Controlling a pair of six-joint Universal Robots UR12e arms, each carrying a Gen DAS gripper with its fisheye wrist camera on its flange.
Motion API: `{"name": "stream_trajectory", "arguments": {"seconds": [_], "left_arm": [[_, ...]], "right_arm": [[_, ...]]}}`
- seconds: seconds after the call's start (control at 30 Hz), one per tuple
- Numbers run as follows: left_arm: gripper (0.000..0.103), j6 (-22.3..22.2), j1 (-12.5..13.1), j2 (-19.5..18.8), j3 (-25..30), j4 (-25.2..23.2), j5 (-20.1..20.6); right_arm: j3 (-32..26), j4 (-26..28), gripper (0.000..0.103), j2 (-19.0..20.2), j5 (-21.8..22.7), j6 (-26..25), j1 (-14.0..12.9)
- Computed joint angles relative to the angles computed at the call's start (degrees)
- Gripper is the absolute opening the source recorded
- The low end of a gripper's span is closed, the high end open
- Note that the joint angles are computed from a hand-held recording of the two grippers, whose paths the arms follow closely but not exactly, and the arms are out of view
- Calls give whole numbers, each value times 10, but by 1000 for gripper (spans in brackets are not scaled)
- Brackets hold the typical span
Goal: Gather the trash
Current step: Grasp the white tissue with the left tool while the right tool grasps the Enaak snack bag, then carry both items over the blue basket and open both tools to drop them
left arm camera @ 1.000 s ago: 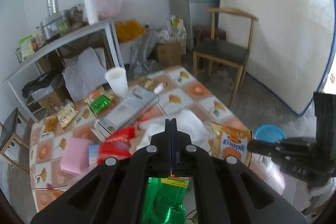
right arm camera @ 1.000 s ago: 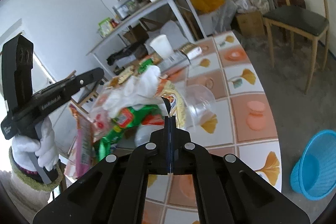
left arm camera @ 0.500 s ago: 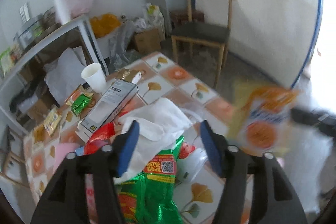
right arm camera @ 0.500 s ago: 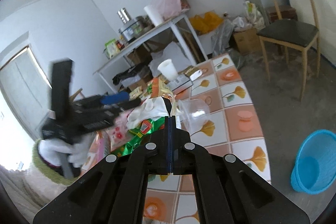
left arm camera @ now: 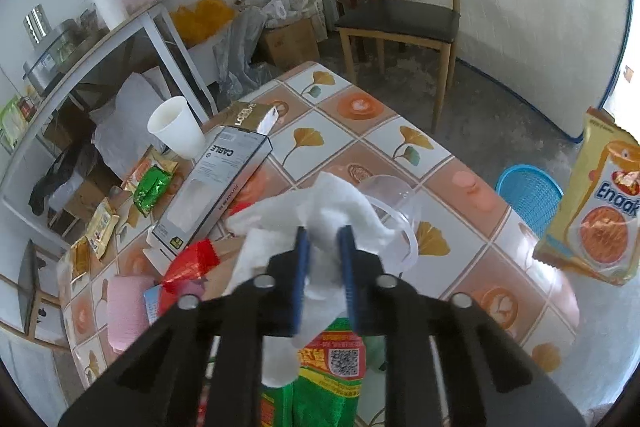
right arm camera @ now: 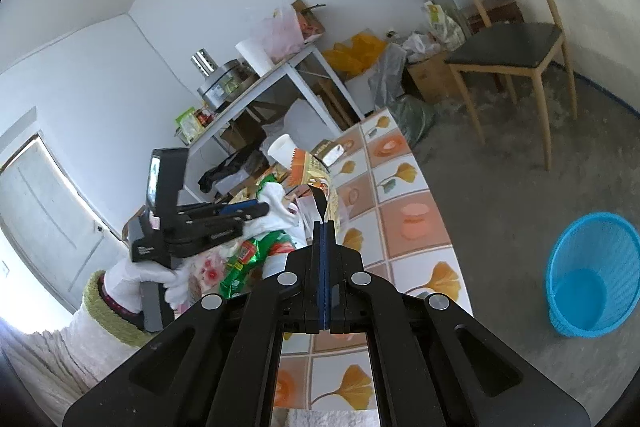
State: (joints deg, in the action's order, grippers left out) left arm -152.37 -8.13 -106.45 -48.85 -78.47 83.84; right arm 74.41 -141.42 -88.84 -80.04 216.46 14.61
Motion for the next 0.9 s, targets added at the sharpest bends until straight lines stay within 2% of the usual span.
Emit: {"name": "stream_trajectory", "arguments": {"seconds": [0.1,0.57,0.67,0.77,0.9], "left_arm": [[6,4,0,11,-16,28,6],[5,-29,26,77,-64,202,-12],[5,-56,34,87,-64,214,-45],[5,-83,37,92,-58,205,-97],[5,-103,25,85,-38,147,-184]], "right_arm": [[3,-4,0,-2,3,-1,0],[25,-38,0,-22,0,-2,6],[32,-46,0,-30,-10,-2,8],[45,-53,0,-44,-28,2,9],[78,-55,0,-73,-65,21,6]]}}
